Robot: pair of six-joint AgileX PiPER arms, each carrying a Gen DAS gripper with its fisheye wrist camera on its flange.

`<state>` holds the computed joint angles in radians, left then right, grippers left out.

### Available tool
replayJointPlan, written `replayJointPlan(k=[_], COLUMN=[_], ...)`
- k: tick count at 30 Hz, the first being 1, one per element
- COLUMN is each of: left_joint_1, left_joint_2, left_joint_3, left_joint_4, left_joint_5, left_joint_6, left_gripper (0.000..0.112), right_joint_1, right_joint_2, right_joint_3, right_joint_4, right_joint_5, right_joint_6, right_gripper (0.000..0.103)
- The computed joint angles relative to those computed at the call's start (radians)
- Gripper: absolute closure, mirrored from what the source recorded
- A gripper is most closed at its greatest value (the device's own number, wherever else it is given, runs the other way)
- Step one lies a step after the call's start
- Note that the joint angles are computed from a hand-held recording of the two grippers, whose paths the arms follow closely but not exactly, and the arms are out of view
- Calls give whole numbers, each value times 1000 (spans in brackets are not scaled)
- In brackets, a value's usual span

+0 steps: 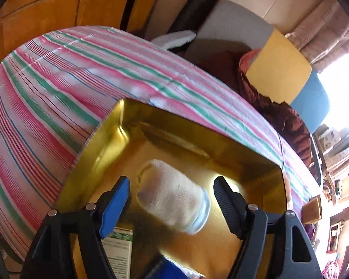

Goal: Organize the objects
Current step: 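Carry the sock roll and purple packet into the gold tray and release both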

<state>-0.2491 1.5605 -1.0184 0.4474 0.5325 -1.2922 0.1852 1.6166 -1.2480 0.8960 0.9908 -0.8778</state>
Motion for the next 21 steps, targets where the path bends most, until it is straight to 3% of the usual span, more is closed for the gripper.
replayJointPlan(k=[6,10,17,21], left_joint_1=[-21,-64,-154,-174], left_joint_2=[-92,-122,-156,-209], left_joint_3=[94,97,48,54], left_joint_4=[83,94,171,214], left_joint_5=[-33,8,168,227], left_joint_6=[-110,-125,-168,-204], left_gripper=[36,36,36,36], right_joint_1=[87,147,250,310], right_joint_2=[49,83,191,301], right_joint_3=[-34,-70,-184,-337], right_joint_4=[-22,-59,-151,-263], right_joint_5=[-15,-42,-80,-62], right_joint_6=[45,81,233,389], right_gripper=[53,53,53,53])
